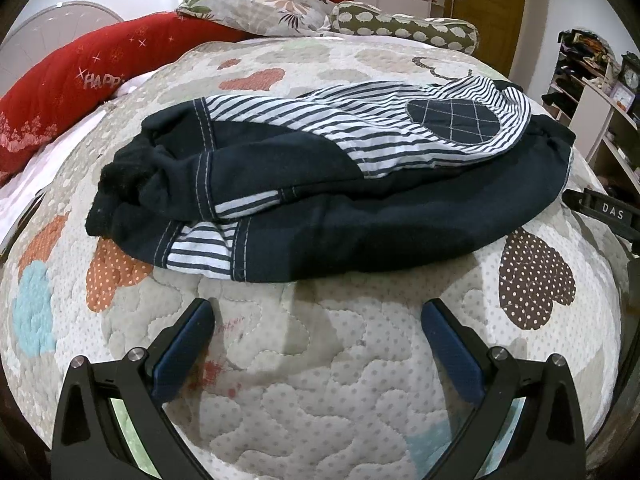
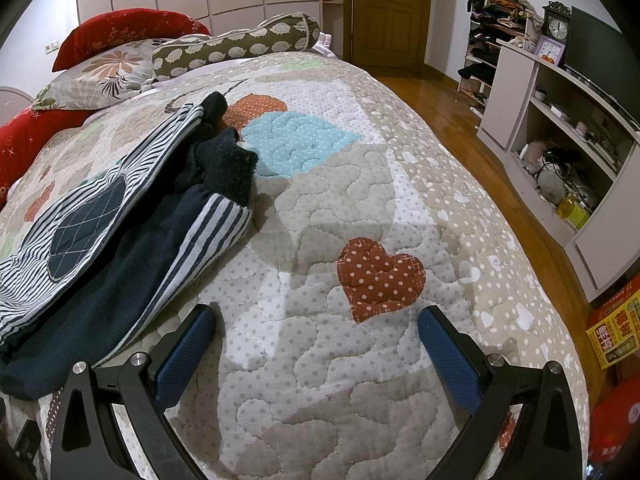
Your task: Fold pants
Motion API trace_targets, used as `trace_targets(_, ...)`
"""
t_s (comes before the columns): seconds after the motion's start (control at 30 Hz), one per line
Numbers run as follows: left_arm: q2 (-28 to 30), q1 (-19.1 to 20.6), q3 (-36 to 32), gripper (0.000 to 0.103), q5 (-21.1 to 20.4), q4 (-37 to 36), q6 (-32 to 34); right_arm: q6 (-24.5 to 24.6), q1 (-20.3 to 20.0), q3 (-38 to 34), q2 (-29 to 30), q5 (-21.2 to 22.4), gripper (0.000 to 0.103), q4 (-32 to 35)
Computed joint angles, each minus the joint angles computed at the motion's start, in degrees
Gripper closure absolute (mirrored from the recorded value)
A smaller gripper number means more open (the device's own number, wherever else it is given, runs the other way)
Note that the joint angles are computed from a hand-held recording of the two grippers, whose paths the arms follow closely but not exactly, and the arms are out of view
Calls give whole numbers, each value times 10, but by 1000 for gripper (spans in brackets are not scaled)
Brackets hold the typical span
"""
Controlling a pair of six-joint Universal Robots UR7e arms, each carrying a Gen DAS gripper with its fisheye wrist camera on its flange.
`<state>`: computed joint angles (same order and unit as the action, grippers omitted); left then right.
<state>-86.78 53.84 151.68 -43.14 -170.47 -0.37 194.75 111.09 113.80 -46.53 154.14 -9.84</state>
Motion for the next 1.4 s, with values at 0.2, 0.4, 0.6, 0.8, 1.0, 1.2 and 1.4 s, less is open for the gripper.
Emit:
trace_targets(0.2,1,2,3,0,-4,-16,12,1,0,-1,1,1,0,1)
trace_targets(0.4,2,5,5,0,-9,-30,20,10,2,-5,3,1,0,13)
trace_targets(0.6,-3,7,4,0,-13,-23,22,-1,-12,9,-13,-23,0,-3)
trace_targets(0.8,-3,8,4,0,-13,-23,22,1,-4,10,-9,-18,0,-6)
trace_targets(1.0,-4,8,3,0,-14,-23,24,-1,4,19,-13,-13,0,-23)
trace_targets(1.2,-4,8,3,0,-14,-23,24,-1,4,19,-12,-13,0,-22)
trace_targets(1.4,-4,9,2,0,-14,-23,25,-1,4,19,-13,-13,0,-22)
